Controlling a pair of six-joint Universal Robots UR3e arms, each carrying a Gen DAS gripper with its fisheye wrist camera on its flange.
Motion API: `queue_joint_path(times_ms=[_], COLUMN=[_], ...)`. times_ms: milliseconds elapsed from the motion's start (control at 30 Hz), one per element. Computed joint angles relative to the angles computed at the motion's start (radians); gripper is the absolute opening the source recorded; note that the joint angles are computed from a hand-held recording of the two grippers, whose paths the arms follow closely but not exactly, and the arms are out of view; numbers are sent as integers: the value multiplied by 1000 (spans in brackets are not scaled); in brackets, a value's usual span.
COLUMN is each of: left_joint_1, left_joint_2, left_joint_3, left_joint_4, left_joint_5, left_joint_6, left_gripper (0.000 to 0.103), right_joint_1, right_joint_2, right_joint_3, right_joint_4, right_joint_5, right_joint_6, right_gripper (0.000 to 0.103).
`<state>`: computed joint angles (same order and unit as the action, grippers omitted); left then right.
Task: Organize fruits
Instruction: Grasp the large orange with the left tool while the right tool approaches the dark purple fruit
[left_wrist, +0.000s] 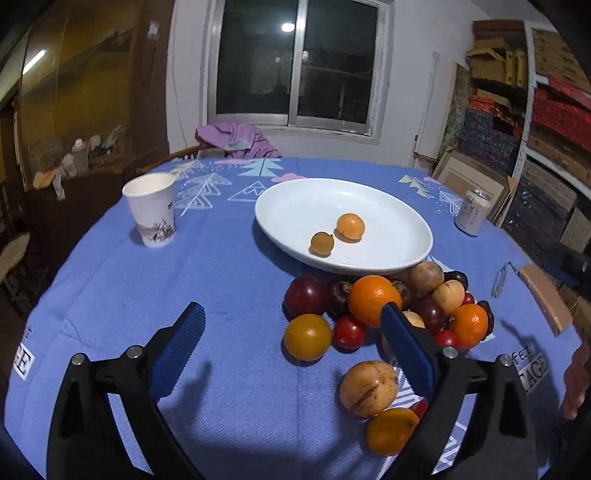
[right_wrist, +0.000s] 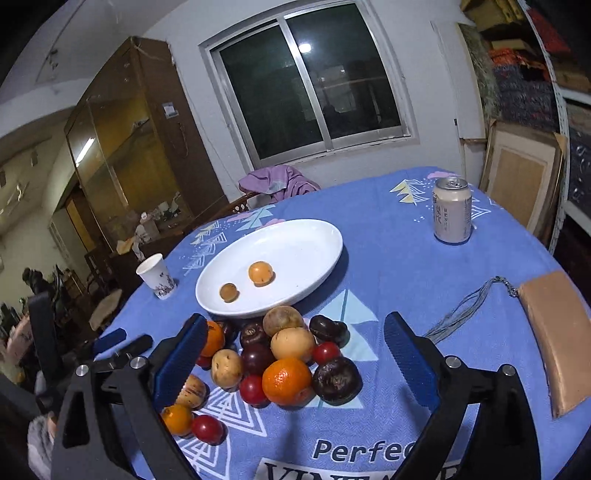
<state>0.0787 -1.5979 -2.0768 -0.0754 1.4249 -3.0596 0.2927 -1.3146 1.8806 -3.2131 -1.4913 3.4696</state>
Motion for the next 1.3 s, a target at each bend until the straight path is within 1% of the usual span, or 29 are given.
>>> queue_joint_path(times_ms=[67,100,200,300,367,433,500,567,733,800,833,867,933,967,1133,1233,1300], left_joint_1=[-89,-137,-213,-218,-198,-178,-162,-166,-170,-188,-197,-202,-200,-197,-178,-176,-158], left_joint_2=[-51,-86,-163,-200,-214,-234,-253,-269,-296,-311,-318,-324,-331,-335,-345,-348,-339], left_joint_3=[35,67,159,215,259,306,328,339,385,392,397,410,427,429,441,431,421], left_joint_4=[52,58,6,-48,-114,-180,-195,-186,-216,-199,-194,-211,-240,-241,-266,-244,-248], left_joint_5=[118,174,245,228,179,138,106,125,116,141,154,152,129,118,49,41,13], left_joint_6=[22,41,80,83,74,41,28,25,28,38,45,54,53,50,60,71,70], left_gripper=[96,96,96,96,96,96,96,96,96,94,86,76,68,61,46,46,46], right_joint_1=[-11,-15,-29,-31,-32,-36,-41,-44,-45,-44,-43,-45,-49,-50,-51,-49,-46], right_joint_2=[-5,-6,-8,1,7,10,8,9,11,12,15,15,19,18,18,26,35], right_joint_3=[10,15,21,9,3,3,6,8,9,6,3,0,-4,-4,-6,-13,-24], right_joint_4=[-12,-17,-10,11,25,34,36,35,37,44,49,55,62,64,69,80,92], right_joint_5=[0,4,34,51,54,61,73,83,94,94,97,102,114,115,115,112,106], right_joint_6=[14,23,42,52,58,64,67,73,78,78,77,77,79,80,82,79,77], right_gripper=[98,99,100,100,100,100,100,100,100,100,100,100,100,100,100,100,100])
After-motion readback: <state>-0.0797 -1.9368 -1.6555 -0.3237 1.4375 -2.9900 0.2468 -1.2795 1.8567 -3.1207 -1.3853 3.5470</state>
